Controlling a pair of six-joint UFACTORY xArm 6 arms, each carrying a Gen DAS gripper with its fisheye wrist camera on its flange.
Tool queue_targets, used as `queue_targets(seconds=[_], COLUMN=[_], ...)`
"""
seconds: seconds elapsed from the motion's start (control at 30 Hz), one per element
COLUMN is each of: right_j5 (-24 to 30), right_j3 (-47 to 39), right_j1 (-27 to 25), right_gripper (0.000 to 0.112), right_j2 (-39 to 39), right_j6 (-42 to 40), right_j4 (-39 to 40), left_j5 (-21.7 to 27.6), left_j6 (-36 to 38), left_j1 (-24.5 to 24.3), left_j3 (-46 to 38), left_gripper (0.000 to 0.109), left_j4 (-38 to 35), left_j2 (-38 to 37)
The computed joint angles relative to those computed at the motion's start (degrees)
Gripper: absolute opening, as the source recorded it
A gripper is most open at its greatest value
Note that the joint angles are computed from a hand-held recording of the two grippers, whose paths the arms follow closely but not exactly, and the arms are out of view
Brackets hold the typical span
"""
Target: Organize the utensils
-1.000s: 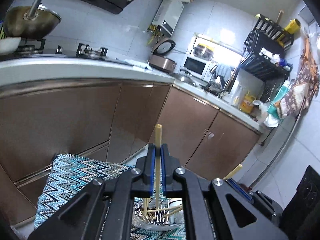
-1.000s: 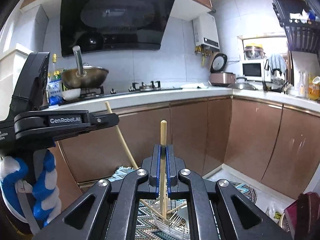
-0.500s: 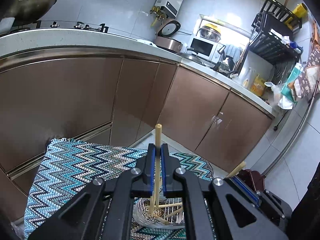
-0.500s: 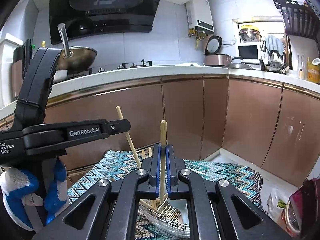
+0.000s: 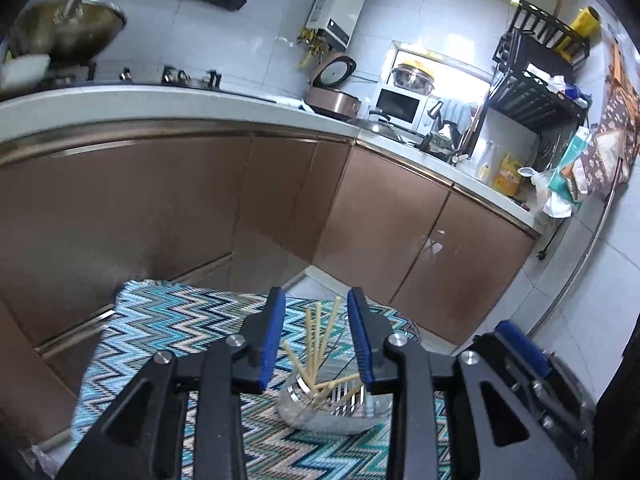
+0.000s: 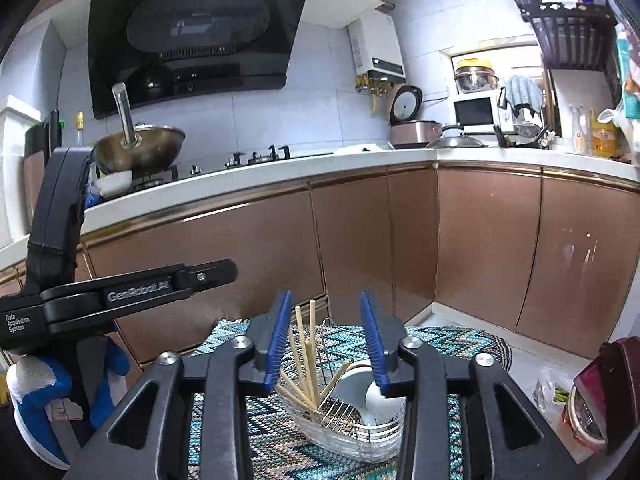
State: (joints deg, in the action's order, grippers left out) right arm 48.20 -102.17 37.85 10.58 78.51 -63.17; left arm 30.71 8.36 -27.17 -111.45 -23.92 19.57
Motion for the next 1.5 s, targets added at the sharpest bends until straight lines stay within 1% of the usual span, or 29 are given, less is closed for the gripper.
queue_targets(seconds=[0.07, 0.17, 0.23, 0.27, 0.43, 0.5, 0.6, 0.7, 0.8, 0.9, 0.93, 0.97, 1.03, 1.13, 1.2, 1.33, 1.5], right_j5=[1.60, 4.69, 7.21, 8.72, 15.68, 18.19, 22.10, 26.01, 29.22, 32.18, 33.45, 34.50, 36.44, 38.34, 39.70, 41.88, 43.34], right_j3=[0.09, 0.83, 1.08, 1.27, 1.37, 1.58, 2.04, 1.97, 1.52, 0.91, 0.58, 0.37, -0.01, -0.06, -0.26, -0.45, -0.03], right_j1=[1.29, 3.71, 5.47, 6.50, 10.83, 12.30, 14.75, 17.11, 18.93, 20.69, 21.36, 21.90, 22.98, 24.09, 24.63, 25.66, 26.80], right_gripper=[0.044, 0.052, 0.061, 0.063, 0.084, 0.089, 0.097, 0.103, 0.103, 0.103, 0.103, 0.103, 0.103, 0.103, 0.103, 0.103, 0.103], right_j2=[-0.74, -2.11, -2.79, -3.17, -4.17, -4.57, -5.34, -5.65, -5.67, -5.49, -5.27, -5.12, -4.82, -4.84, -4.73, -4.72, -4.97], right_j6=[0.98, 2.26, 2.85, 3.42, 4.82, 5.12, 6.12, 6.90, 7.10, 7.11, 7.03, 6.91, 6.93, 7.49, 7.56, 8.06, 8.60], right_j4=[-1.01, -2.88, -3.99, -4.68, -6.61, -7.21, -8.22, -9.78, -10.70, -11.26, -11.62, -11.91, -12.40, -12.75, -12.90, -13.00, -13.22], left_j5=[-3.16, -7.83, -10.45, -11.37, -16.45, -17.44, -18.84, -18.94, -19.29, -19.92, -20.05, -20.23, -20.45, -20.20, -19.90, -19.80, -22.60], left_j6=[0.54, 0.77, 0.63, 0.45, -2.60, -3.59, -7.14, -8.41, -9.27, -11.46, -12.55, -13.98, -17.24, -19.38, -23.20, -25.77, -28.17], left_j1=[-0.07, 0.03, 0.27, 0.41, 1.33, 1.71, 2.22, 2.71, 3.38, 4.25, 4.45, 4.85, 5.55, 6.39, 7.23, 8.14, 9.62], left_j3=[6.07, 14.18, 19.21, 21.05, 30.53, 33.45, 37.15, 39.96, 42.46, 45.28, 45.67, 46.44, 47.61, 48.81, 49.45, 50.73, 53.00], left_gripper=[0.044, 0.053, 0.057, 0.060, 0.063, 0.064, 0.064, 0.064, 0.064, 0.065, 0.067, 0.071, 0.073, 0.075, 0.076, 0.078, 0.078], left_j4=[1.12, 2.71, 3.81, 4.31, 10.27, 12.22, 17.16, 19.23, 20.47, 23.32, 24.59, 26.30, 29.76, 31.97, 36.37, 39.58, 42.86], left_j2=[-4.57, -10.83, -14.92, -16.41, -24.35, -27.06, -30.57, -33.64, -36.32, -39.41, -39.90, -40.80, -42.34, -44.10, -45.21, -46.96, -49.23])
